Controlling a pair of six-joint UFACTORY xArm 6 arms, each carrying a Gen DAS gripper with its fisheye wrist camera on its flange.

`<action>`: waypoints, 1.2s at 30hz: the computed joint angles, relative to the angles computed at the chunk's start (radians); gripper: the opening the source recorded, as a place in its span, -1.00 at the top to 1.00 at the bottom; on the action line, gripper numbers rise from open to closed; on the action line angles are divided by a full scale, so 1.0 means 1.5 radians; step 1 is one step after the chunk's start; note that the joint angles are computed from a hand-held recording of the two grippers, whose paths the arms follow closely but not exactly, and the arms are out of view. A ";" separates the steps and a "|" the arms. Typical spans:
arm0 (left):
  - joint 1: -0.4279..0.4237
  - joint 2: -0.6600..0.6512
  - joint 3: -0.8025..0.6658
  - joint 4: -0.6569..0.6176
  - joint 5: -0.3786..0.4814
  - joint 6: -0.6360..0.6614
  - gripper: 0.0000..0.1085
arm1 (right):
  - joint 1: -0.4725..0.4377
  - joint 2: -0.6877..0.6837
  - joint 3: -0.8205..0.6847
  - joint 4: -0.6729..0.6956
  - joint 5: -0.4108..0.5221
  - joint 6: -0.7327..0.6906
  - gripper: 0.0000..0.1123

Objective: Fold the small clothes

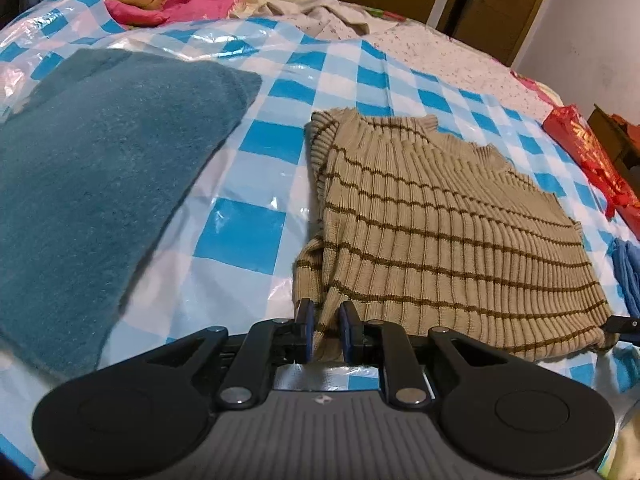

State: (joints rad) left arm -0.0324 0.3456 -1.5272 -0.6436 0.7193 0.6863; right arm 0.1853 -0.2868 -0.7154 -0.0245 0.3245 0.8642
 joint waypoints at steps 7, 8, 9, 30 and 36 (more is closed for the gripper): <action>-0.007 -0.014 0.023 0.000 -0.021 0.024 0.47 | 0.001 -0.010 0.007 -0.011 0.012 0.018 0.50; -0.006 -0.015 0.024 -0.008 -0.020 0.025 0.47 | 0.001 -0.010 0.008 -0.011 0.011 0.020 0.50; -0.004 -0.017 0.024 -0.018 -0.017 0.027 0.47 | 0.002 -0.013 0.009 -0.015 0.010 0.025 0.49; -0.081 -0.067 0.042 -0.183 0.063 0.171 0.47 | -0.051 0.097 -0.019 0.216 -0.201 -0.103 0.12; -0.132 -0.091 0.082 -0.181 0.102 0.229 0.46 | -0.061 0.156 -0.082 0.340 -0.199 -0.242 0.07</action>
